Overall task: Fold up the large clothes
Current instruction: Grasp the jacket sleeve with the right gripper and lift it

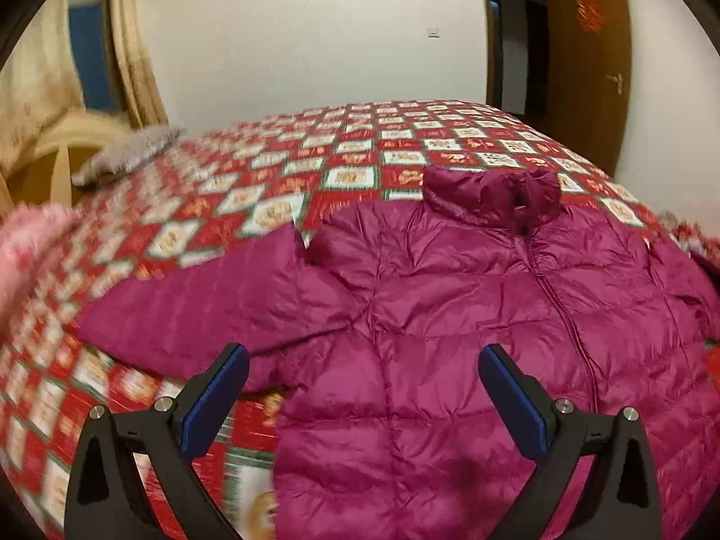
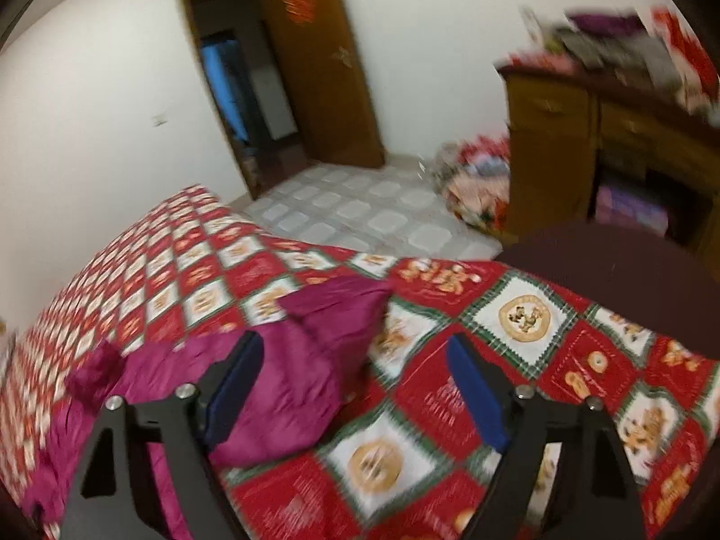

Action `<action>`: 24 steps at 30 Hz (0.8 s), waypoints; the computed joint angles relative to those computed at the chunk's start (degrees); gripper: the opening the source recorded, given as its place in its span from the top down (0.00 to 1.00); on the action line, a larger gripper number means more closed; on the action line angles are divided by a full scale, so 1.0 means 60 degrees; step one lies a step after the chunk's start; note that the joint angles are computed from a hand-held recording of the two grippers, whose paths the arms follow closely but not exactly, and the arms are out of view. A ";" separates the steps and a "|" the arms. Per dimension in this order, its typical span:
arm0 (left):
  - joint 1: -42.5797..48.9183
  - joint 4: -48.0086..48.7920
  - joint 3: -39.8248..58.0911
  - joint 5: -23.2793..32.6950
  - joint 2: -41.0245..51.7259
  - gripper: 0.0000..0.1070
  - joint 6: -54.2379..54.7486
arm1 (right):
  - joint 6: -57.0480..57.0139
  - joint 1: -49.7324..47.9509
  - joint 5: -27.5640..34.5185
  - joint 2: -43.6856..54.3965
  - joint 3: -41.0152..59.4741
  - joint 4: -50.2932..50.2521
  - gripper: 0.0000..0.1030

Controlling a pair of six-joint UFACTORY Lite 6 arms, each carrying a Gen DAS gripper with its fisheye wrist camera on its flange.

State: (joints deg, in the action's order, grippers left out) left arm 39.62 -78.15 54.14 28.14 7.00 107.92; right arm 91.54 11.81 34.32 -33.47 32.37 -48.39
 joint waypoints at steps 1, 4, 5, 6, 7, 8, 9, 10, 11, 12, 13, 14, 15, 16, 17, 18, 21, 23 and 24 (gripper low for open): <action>0.0048 -0.0154 0.0132 0.0105 0.0373 0.05 -0.0084 | -0.0504 -0.0648 -0.0658 0.0476 0.0065 0.0337 0.20; 0.0121 -0.1336 0.0050 0.0255 0.0955 0.05 0.0788 | -0.0656 -0.1123 -0.1746 0.1978 0.0554 0.0245 0.27; 0.0090 -0.1820 -0.0106 0.0198 0.1030 0.05 0.1269 | -0.0405 -0.0955 -0.1794 0.2469 0.0827 -0.0090 0.27; -0.0002 -0.2067 -0.0159 0.0072 0.1164 0.05 0.1546 | -0.0085 -0.0655 -0.1619 0.3045 0.1231 -0.0574 0.27; -0.0129 -0.2006 -0.0113 -0.0051 0.1322 0.05 0.1490 | 0.0125 -0.0401 -0.1427 0.3493 0.1581 -0.0994 0.27; -0.0294 -0.1564 0.0106 -0.0217 0.1583 0.05 0.1033 | 0.0240 0.0034 -0.0989 0.4193 0.2196 -0.1483 0.27; -0.0400 -0.1195 0.0286 -0.0353 0.1766 0.05 0.0637 | 0.0217 0.0437 -0.0521 0.4884 0.2827 -0.1927 0.27; -0.0511 -0.0903 0.0430 -0.0510 0.1919 0.05 0.0298 | 0.0076 0.0507 -0.0392 0.5332 0.3192 -0.2257 0.26; -0.0586 -0.0528 0.0590 -0.0644 0.2087 0.05 -0.0133 | -0.0243 0.0728 -0.0175 0.5983 0.3734 -0.2446 0.26; -0.0630 -0.0224 0.0732 -0.0706 0.2229 0.05 -0.0494 | -0.0791 0.0893 0.0013 0.6702 0.4324 -0.2418 0.26; -0.0633 -0.0021 0.0843 -0.0711 0.2344 0.05 -0.0712 | -0.1183 0.0878 0.0108 0.7220 0.4693 -0.2412 0.26; -0.0616 0.0152 0.0933 -0.0684 0.2453 0.05 -0.0903 | -0.1452 0.0758 0.0267 0.7788 0.5071 -0.2463 0.29; -0.0602 0.0147 0.0957 -0.0667 0.2501 0.05 -0.0903 | -0.1648 0.0624 0.0414 0.8320 0.5442 -0.2410 0.30; -0.0594 0.0091 0.0942 -0.0669 0.2514 0.05 -0.0845 | -0.1888 0.0395 0.0489 0.8858 0.5804 -0.2164 0.35; -0.0607 -0.0011 0.0879 -0.0704 0.2482 0.05 -0.0739 | -0.1988 0.0245 0.0622 0.9160 0.5975 -0.1990 0.50; -0.0649 -0.0109 0.0805 -0.0779 0.2441 0.05 -0.0636 | -0.2115 -0.0030 0.0616 0.9398 0.6036 -0.1738 0.60; -0.0737 -0.0138 0.0817 -0.0929 0.2487 0.05 -0.0586 | -0.1601 -0.0897 -0.0476 0.8844 0.5134 -0.1318 0.84; -0.0706 -0.0091 0.0848 -0.0862 0.2523 0.05 -0.0635 | -0.1509 -0.1445 -0.1461 0.8117 0.4347 -0.0879 0.88; -0.0651 0.0020 0.0911 -0.0755 0.2571 0.05 -0.0755 | -0.1705 -0.1845 -0.2158 0.7551 0.3788 -0.0448 0.89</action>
